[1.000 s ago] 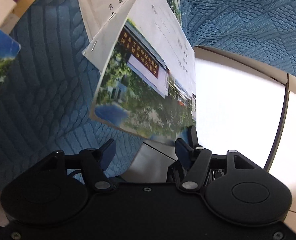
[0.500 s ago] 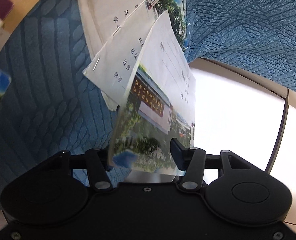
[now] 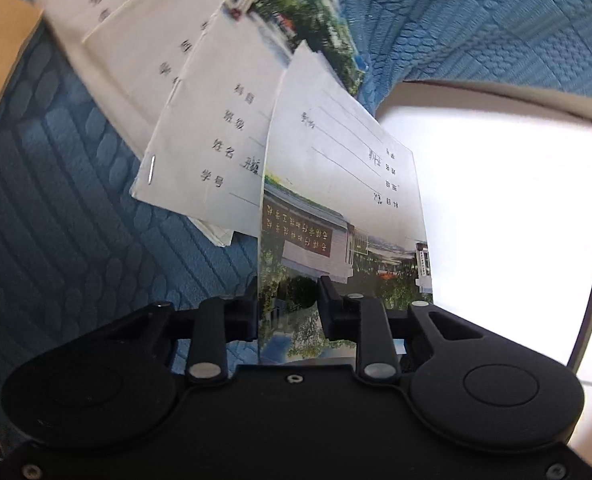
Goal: Organize objects
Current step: 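Carry the postcard with the left tool toward the book stack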
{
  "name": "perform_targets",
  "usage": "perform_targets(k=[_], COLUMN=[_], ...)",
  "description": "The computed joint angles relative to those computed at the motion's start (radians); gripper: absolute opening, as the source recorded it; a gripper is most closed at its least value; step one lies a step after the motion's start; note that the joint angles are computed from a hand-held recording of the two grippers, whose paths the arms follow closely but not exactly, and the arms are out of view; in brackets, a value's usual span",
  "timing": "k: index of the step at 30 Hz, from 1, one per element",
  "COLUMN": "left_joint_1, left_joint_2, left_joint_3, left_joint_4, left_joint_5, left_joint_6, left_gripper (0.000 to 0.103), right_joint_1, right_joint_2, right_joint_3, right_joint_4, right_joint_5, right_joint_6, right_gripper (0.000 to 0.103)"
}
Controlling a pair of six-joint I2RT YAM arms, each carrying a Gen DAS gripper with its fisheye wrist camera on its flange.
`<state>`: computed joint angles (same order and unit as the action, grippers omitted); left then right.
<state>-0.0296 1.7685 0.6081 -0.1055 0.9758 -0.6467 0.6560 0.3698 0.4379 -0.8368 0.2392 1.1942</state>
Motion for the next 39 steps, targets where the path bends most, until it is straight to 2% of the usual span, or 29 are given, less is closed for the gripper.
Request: perform_targets(k=[5,8,15,21,28,32,36,39], left_joint_1=[-0.019,-0.034,-0.064,-0.060,0.016,0.091,0.184,0.263], left_joint_2=[-0.092,-0.128,-0.249,-0.379,-0.554,-0.635,-0.711,-0.737], left_joint_3=[-0.001,0.011,0.013,-0.025,-0.058,-0.050,-0.010,0.053], left_joint_4=[-0.075,-0.098,-0.178,-0.242,-0.410,-0.531,-0.696,-0.864], left_joint_5=[-0.068,-0.109,-0.197,-0.230,-0.226,-0.195,-0.169,-0.167], left_joint_6=[0.062,0.071,0.108,0.143,0.258,0.337,0.454,0.562], left_gripper=[0.013,0.010,0.009,0.008,0.007,0.007,0.007,0.007], right_joint_1=[0.121,0.169,0.368,0.551,0.775,0.910,1.017,1.082], right_joint_2=[0.044,0.051,0.089,0.103,0.193,0.301,0.421,0.509], right_joint_3=[0.013,0.009,0.030,0.052,0.100,0.164,0.252,0.326], right_joint_4=[-0.022,-0.032,-0.095,-0.170,-0.259,-0.325,-0.391,-0.431], right_joint_5=[0.103,0.130,0.265,0.369,0.489,0.556,0.605,0.631], right_joint_6=[0.018,0.043,0.155,0.285,0.475,0.615,0.736,0.815], right_gripper=[0.004,0.004,0.004,0.004,0.004,0.004,0.004,0.005])
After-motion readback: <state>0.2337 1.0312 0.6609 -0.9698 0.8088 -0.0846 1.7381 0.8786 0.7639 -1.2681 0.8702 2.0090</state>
